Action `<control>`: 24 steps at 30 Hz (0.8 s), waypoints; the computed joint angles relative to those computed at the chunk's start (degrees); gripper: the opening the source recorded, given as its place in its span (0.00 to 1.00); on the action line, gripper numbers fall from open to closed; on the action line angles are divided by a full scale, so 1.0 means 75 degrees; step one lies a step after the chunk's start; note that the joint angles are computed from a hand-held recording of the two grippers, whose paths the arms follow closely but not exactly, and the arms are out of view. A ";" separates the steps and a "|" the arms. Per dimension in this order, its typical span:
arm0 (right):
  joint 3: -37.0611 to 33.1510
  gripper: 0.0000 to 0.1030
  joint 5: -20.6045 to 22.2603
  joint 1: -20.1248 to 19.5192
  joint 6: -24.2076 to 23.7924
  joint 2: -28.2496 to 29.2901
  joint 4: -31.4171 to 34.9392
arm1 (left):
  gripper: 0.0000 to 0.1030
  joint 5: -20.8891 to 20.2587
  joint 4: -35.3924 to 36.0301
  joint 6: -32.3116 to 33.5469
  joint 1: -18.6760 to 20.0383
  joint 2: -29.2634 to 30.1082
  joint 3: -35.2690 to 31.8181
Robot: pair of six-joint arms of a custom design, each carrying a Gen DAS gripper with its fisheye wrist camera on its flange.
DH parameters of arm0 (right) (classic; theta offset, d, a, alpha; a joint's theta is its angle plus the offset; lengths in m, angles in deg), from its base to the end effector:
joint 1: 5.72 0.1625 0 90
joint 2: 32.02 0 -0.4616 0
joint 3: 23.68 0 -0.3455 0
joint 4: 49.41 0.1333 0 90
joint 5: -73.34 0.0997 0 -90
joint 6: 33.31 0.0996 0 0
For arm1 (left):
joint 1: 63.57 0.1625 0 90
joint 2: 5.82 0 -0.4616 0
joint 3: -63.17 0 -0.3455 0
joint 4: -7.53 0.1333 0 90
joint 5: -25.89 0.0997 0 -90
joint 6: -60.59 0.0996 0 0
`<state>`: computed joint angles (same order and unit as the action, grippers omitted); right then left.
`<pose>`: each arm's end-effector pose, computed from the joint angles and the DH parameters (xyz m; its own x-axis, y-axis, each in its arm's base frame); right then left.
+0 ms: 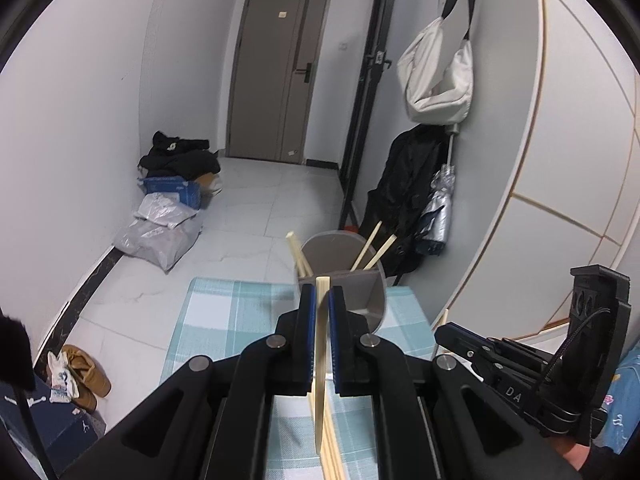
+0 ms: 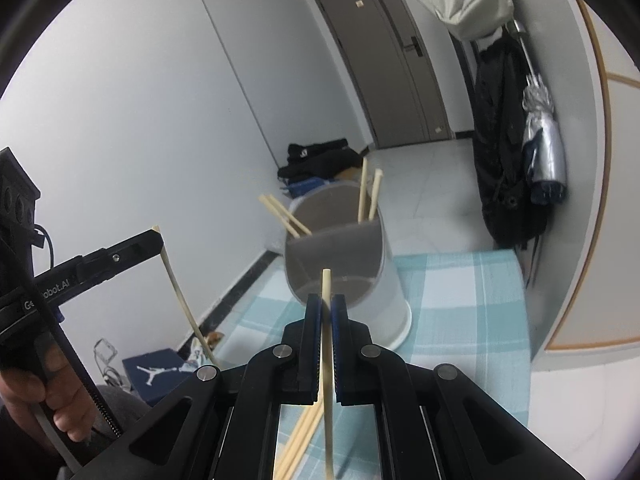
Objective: Organize utensils
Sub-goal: 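Carry both chopsticks up over the utensil holder with both grippers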
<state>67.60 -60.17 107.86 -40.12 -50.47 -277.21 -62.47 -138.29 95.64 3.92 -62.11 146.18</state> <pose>0.3183 -0.5675 0.0383 -0.8877 0.2336 0.3967 -0.2765 0.4184 -0.8652 -0.1423 -0.6991 0.3526 -0.5682 0.7663 -0.2998 0.8072 0.4484 -0.3838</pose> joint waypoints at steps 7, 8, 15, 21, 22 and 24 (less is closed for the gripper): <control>-0.0080 0.04 0.0193 0.0145 -0.0260 -0.0340 -0.0216 | 0.03 -0.0304 0.0436 -0.0013 -0.0252 0.0159 -0.0627; -0.0100 0.04 0.0229 0.0143 -0.0261 -0.0403 -0.0168 | 0.03 -0.0386 0.0455 -0.0045 -0.0300 0.0237 -0.0802; -0.0702 0.04 0.0350 0.0191 -0.0656 -0.0724 0.0223 | 0.03 -0.0726 0.0682 -0.0296 -0.0425 0.0740 -0.1722; -0.1549 0.04 0.0585 0.0102 -0.1206 -0.0793 0.0451 | 0.03 -0.1075 0.0597 -0.0393 -0.0444 0.1264 -0.2439; -0.1692 0.04 0.0656 0.0059 -0.1240 -0.0795 0.0507 | 0.03 -0.1107 0.0621 -0.0376 -0.0444 0.1380 -0.2596; -0.1964 0.04 0.0775 -0.0031 -0.1323 -0.0772 0.0599 | 0.03 -0.1121 0.0612 -0.0308 -0.0447 0.1563 -0.2818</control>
<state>52.87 -54.36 107.63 -50.04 -56.26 -272.72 -70.88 -133.70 93.33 0.56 -50.38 125.04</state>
